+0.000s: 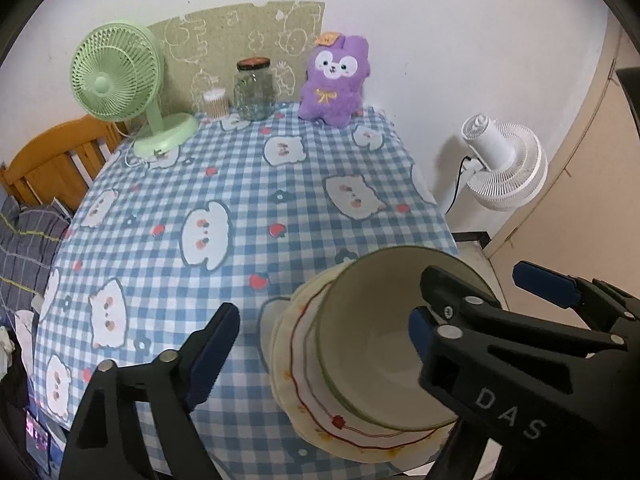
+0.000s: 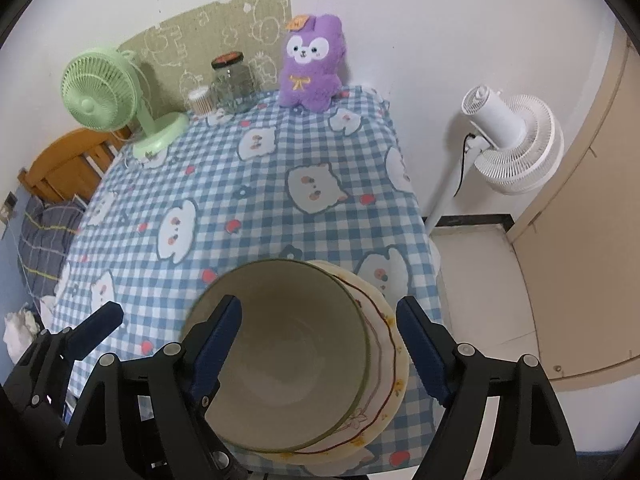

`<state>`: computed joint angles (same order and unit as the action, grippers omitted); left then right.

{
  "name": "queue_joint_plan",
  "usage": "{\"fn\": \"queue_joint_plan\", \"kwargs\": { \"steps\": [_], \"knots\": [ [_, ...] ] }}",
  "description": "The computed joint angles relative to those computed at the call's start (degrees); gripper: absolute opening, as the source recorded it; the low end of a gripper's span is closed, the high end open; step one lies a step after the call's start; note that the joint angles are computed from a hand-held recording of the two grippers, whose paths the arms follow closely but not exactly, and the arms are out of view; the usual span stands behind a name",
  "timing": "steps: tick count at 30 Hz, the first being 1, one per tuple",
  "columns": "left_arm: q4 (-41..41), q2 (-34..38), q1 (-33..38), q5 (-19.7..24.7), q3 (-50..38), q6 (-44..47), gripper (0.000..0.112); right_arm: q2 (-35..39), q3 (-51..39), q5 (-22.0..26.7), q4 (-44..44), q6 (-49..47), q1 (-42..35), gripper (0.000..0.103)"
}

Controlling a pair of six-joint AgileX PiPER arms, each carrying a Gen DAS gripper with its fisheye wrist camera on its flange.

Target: Organize plates and bowls

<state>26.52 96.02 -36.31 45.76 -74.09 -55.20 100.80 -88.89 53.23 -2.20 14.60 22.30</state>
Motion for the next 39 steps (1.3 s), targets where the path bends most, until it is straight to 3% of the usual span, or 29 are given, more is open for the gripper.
{"fn": "queue_joint_plan", "kwargs": {
  "steps": [16, 25, 34, 39],
  "knots": [
    [6.11, -15.97, 3.29, -0.48, 12.32, 0.58, 0.097, -5.05, -1.47, 3.32, -13.26, 17.84, 12.83, 0.083],
    [5.03, -26.48, 8.07, -1.80, 20.37, 5.77, 0.099, -7.53, -0.20, 5.92, -24.45, 30.58, 22.88, 0.083],
    [4.84, -33.15, 10.64, -1.62, 24.29, 9.75, 0.103, -9.92, 2.67, 9.05, -32.25, 43.11, 30.04, 0.090],
    [5.25, -36.05, 10.95, -1.47, 27.28, 9.52, 0.103, -12.81, 7.40, 7.79, -35.41, 47.44, 32.21, 0.090]
  ]
}}
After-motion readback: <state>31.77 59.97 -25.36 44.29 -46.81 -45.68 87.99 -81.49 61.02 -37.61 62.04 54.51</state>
